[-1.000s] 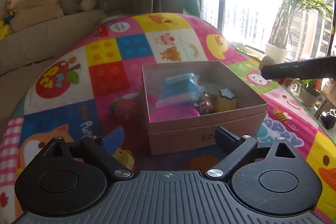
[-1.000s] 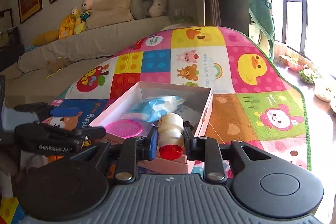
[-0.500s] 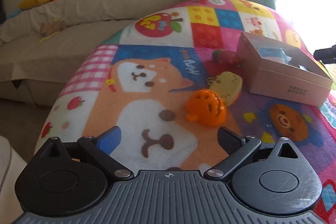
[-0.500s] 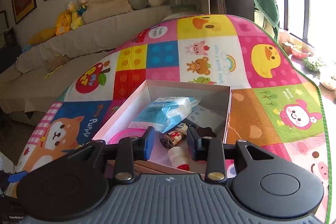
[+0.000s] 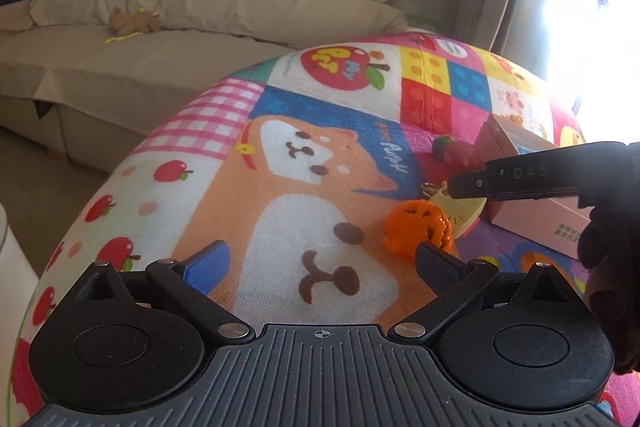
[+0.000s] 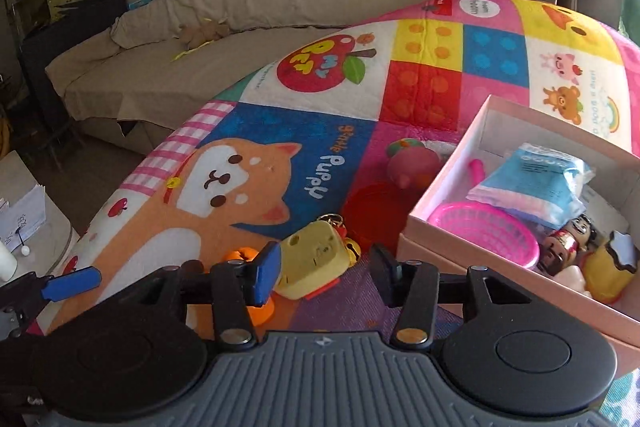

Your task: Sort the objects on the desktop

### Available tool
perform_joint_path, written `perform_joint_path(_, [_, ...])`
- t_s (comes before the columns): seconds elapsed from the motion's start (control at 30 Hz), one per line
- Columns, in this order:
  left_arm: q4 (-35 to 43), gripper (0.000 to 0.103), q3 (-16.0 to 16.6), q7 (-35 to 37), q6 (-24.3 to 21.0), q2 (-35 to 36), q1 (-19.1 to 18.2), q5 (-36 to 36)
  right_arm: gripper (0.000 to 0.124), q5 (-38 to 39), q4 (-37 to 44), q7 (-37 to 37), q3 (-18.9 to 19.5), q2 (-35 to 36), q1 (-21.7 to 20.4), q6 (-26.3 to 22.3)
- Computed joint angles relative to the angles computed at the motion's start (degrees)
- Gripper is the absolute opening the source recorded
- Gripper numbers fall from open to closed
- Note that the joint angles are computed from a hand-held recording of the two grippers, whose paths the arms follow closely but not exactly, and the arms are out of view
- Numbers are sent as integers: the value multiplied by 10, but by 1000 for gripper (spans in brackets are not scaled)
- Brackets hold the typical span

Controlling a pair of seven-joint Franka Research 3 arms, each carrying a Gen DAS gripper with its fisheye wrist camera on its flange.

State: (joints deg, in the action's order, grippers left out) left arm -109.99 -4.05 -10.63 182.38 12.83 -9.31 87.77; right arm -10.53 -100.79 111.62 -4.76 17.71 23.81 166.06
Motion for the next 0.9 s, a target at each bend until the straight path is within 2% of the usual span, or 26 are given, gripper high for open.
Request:
perform_joint_path(0.1, [9,102,-2,-62,5,2,6,49,49,-25,36,58,-26,31,24,-23])
perform_joint_path(0.17, [10,102,-10,-59,6,3,13,49,49,-5,30,51,-9,30,11,-15])
perform_joint_path(0.2, [10,102,-12,-58,7,3,16,48,47,-14,21,55,-15,24,17,-10])
perform_joint_path(0.27, [9,102,-16,-49,10,5,21,38,39,-37,-9,50,-20,3,24,10])
perform_joint_path(0.33, [6,102,-15,-29,12,5,22,14,28,-30,-43,24,-5,-23,12,29])
perform_joint_path(0.43, [1,102,-7,-4,9,4,12,-9,22,-28,-104,3,6,-72,2,53])
perform_joint_path(0.57, [-4,103,0,37,4,3,1,-43,21,-82,-178,25,7,-135,-10,71])
perform_joint_path(0.6, [-6,103,3,43,1,3,-2,-50,21,-104,-200,40,6,-154,-16,75])
perform_joint_path(0.67, [-9,103,7,60,-5,1,-9,-63,21,-197,-226,119,5,-184,-34,66])
perform_joint_path(0.8, [-17,103,6,121,-25,-3,-18,-109,19,-457,-250,330,45,-236,-101,3])
perform_joint_path(0.87, [-19,103,3,159,-32,-2,-21,-137,18,-535,-252,379,70,-249,-126,-33])
perform_joint_path(0.9, [-20,103,2,176,-31,-2,-22,-152,18,-541,-254,371,78,-252,-133,-45])
